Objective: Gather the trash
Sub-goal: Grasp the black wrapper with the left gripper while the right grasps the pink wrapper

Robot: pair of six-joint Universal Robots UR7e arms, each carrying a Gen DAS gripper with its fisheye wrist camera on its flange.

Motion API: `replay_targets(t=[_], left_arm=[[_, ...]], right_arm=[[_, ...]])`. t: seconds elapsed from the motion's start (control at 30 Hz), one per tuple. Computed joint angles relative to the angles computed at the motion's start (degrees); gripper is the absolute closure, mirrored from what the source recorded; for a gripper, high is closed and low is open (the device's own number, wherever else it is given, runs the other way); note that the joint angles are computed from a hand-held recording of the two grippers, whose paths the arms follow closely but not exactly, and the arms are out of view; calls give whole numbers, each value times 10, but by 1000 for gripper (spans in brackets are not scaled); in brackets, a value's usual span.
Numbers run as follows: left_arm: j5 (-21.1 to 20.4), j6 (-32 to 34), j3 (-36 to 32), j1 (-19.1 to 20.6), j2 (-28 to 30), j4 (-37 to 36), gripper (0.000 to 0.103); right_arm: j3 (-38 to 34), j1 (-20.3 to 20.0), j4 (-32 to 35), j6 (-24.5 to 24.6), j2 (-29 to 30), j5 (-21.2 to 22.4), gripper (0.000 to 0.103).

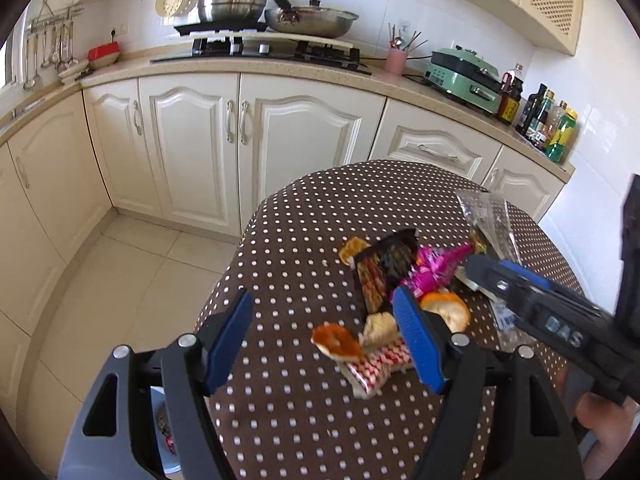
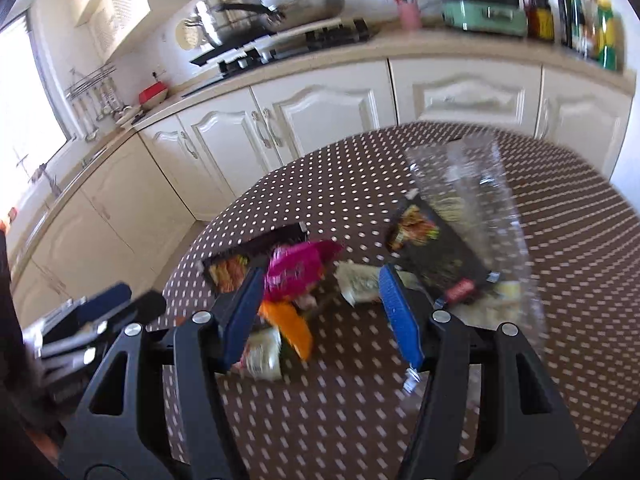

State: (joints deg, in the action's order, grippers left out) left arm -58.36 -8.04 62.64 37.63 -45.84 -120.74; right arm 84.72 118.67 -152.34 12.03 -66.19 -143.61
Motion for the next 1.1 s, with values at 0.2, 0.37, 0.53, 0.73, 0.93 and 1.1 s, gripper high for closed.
replay_targets(t=[0.2, 0.37, 0.53, 0.73, 0.93, 1.1], left_arm=[[-21, 3, -48, 14, 33, 33, 32], [-40, 6, -80, 21, 59, 49, 32], [-58, -1, -108, 25, 85, 64, 38], [-105, -14, -135, 33, 105, 89, 93], [-98, 6, -66, 22, 59, -15, 102], [-70, 24, -18, 11, 10, -67, 102]], right_arm=[[-27, -29, 48, 20, 14, 45, 71], [-3, -22, -22, -18, 3, 48, 74], [10, -15, -80, -42, -5, 38, 74], [18, -17, -76, -28, -14, 45, 74], [8, 3, -120, -82, 3, 30, 74], [-13, 27, -134, -120, 27, 13, 74]])
